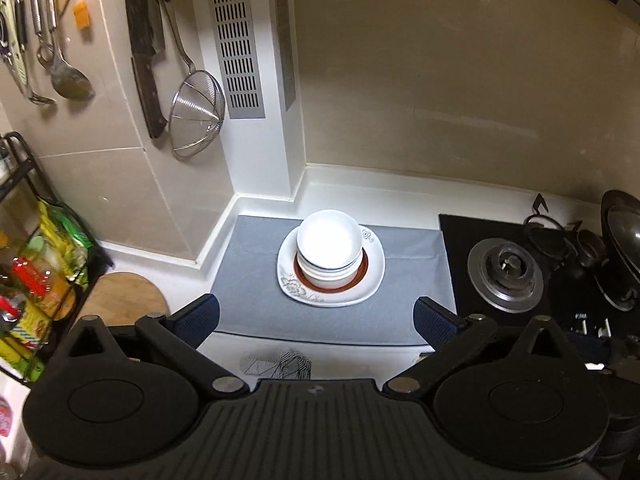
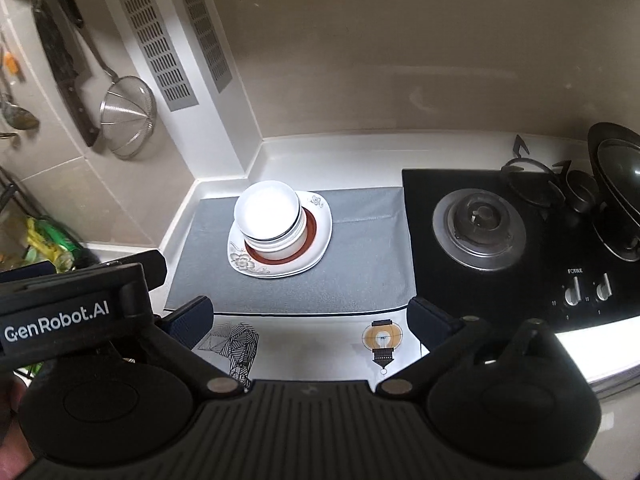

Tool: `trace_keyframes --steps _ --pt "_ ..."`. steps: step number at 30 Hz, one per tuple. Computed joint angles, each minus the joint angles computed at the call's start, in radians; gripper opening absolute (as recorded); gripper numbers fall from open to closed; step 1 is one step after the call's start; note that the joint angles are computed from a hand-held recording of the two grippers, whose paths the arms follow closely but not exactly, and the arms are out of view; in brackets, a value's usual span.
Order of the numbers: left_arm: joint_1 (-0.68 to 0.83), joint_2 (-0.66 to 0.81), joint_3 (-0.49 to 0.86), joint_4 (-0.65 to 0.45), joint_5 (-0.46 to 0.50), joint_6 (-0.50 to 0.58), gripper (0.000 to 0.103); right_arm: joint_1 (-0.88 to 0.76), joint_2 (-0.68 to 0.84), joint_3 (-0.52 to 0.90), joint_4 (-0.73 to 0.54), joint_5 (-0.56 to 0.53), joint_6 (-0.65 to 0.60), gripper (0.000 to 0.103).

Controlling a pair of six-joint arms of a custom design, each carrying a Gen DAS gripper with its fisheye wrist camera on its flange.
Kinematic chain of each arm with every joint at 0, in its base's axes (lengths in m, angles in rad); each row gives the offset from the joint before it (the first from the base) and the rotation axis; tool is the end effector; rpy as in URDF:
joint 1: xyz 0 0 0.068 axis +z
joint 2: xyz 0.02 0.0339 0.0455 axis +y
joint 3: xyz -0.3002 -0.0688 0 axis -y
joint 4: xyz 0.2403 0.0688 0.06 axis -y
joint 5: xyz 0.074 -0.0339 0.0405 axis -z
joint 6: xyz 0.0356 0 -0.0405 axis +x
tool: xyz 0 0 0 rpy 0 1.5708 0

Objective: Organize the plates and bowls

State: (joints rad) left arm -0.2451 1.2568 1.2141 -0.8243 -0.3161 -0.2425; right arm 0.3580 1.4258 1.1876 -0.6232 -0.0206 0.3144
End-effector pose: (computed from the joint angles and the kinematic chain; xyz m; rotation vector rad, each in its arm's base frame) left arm 0.2352 -0.0474 0.3665 -0.1364 2.3831 0.1574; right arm 0.2767 0.1043 0.3290 -0.0630 2.4582 0.3244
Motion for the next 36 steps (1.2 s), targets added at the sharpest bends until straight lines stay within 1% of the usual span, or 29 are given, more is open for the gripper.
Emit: trace_keyframes --steps 4,7,12,21,36 --pt "-0.058 -0.022 0.014 -0.065 -0.045 -0.03 0.103 0.002 -0.05 -0.028 -0.02 0.003 0.007 0.103" --pt "-0.094 -0.038 0.01 -0.094 -0.07 -0.059 0.103 0.002 -0.08 -0.046 -0.038 0.004 0.013 0.103" --pt "-0.14 -0.061 -0.003 -0.141 -0.083 -0.1 0.103 0.011 -0.125 -0.082 -0.067 0.015 0.026 0.103" --pt "-0.176 -0.101 -0.037 -0.192 -0.1 -0.14 0.103 0.043 -0.182 -0.144 -0.087 0.029 0.054 0.103" --pt "-0.217 -0.153 -0.044 -0.246 -0.122 -0.162 0.103 0.084 -0.25 -0.177 -0.109 0.06 0.083 0.103"
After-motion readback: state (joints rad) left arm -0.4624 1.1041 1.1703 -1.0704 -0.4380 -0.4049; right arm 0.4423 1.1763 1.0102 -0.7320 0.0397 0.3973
